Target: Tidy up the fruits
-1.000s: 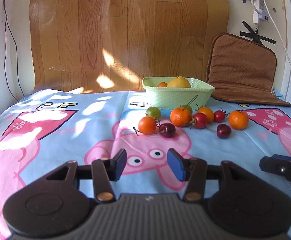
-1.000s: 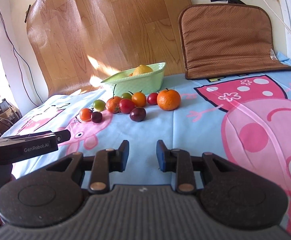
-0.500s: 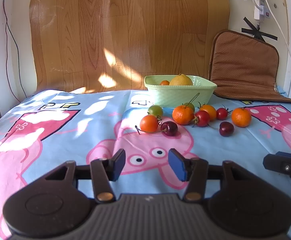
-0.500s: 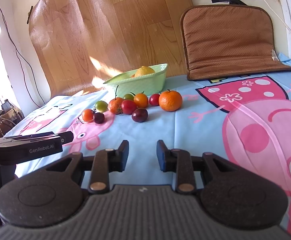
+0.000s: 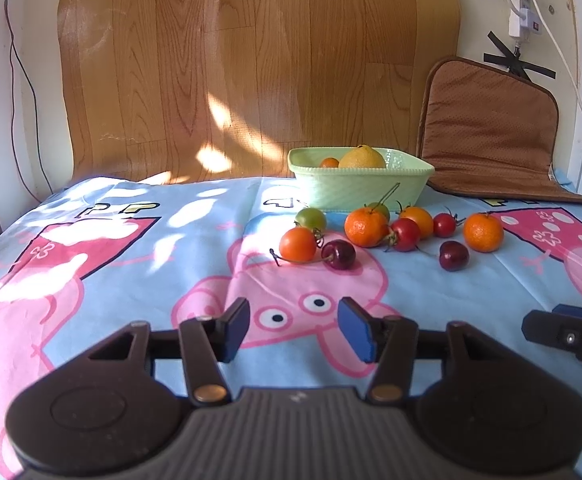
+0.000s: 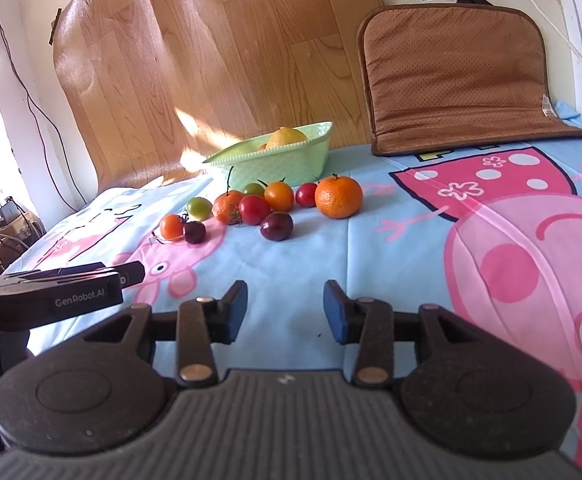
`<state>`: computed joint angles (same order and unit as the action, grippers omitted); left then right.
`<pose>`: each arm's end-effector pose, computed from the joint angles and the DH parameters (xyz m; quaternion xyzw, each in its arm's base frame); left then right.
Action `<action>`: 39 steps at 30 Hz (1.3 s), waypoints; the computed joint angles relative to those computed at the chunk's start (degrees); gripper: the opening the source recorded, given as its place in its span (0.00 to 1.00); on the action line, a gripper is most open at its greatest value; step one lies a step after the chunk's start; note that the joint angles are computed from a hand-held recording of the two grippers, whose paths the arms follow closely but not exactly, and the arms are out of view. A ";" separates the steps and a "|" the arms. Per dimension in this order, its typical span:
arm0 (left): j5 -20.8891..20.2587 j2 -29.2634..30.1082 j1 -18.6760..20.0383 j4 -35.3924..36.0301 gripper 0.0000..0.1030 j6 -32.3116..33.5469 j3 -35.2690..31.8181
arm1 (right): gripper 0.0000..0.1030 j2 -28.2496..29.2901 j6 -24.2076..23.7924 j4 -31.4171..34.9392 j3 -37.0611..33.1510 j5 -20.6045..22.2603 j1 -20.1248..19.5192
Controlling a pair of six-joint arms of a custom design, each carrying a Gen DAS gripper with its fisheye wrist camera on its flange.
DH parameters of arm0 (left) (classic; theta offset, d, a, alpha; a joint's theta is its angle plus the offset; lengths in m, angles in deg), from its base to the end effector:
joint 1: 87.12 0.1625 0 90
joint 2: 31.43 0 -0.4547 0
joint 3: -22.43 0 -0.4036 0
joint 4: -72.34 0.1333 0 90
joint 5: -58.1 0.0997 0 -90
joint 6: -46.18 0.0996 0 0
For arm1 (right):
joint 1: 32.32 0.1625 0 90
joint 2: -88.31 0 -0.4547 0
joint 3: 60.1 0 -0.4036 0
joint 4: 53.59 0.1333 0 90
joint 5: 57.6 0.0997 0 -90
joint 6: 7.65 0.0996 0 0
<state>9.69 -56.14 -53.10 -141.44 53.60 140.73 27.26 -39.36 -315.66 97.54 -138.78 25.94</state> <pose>-0.3123 -0.4514 -0.0645 0.3956 0.8165 -0.3629 0.2123 -0.0283 -0.3282 0.2313 0.0469 -0.7885 0.5511 0.2692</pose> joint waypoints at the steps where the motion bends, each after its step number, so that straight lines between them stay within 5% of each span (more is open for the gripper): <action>1: -0.36 -0.10 0.12 -0.05 0.49 -0.09 0.05 | 0.43 -0.16 0.03 0.29 -0.07 -0.23 0.11; 12: -9.89 -3.34 3.24 2.66 0.49 -1.89 0.85 | 0.43 -1.14 -0.47 3.25 -0.91 -4.01 2.39; 22: -28.34 -10.30 13.76 24.80 0.49 3.30 -10.36 | 0.43 -3.92 -12.95 23.96 -10.78 -9.19 13.09; 30: -32.09 -6.39 16.16 35.51 0.46 4.58 -20.06 | 0.42 -3.57 -12.33 41.11 -23.32 -14.01 15.87; 31: -32.08 -6.02 16.13 36.01 0.46 4.93 -20.51 | 0.35 -3.66 -12.12 42.18 -23.71 -13.85 15.69; 33: -31.48 -5.45 15.87 36.29 0.46 5.61 -20.92 | 0.27 -4.16 -12.84 41.99 -22.95 -13.07 15.12; 39: -27.51 -4.18 14.08 34.60 0.46 7.19 -19.69 | 0.27 -6.21 -14.36 35.33 -16.66 -11.66 13.00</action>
<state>-17.81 -60.32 -39.01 -106.85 60.79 121.04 21.05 -53.73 -280.33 80.88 -150.45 38.93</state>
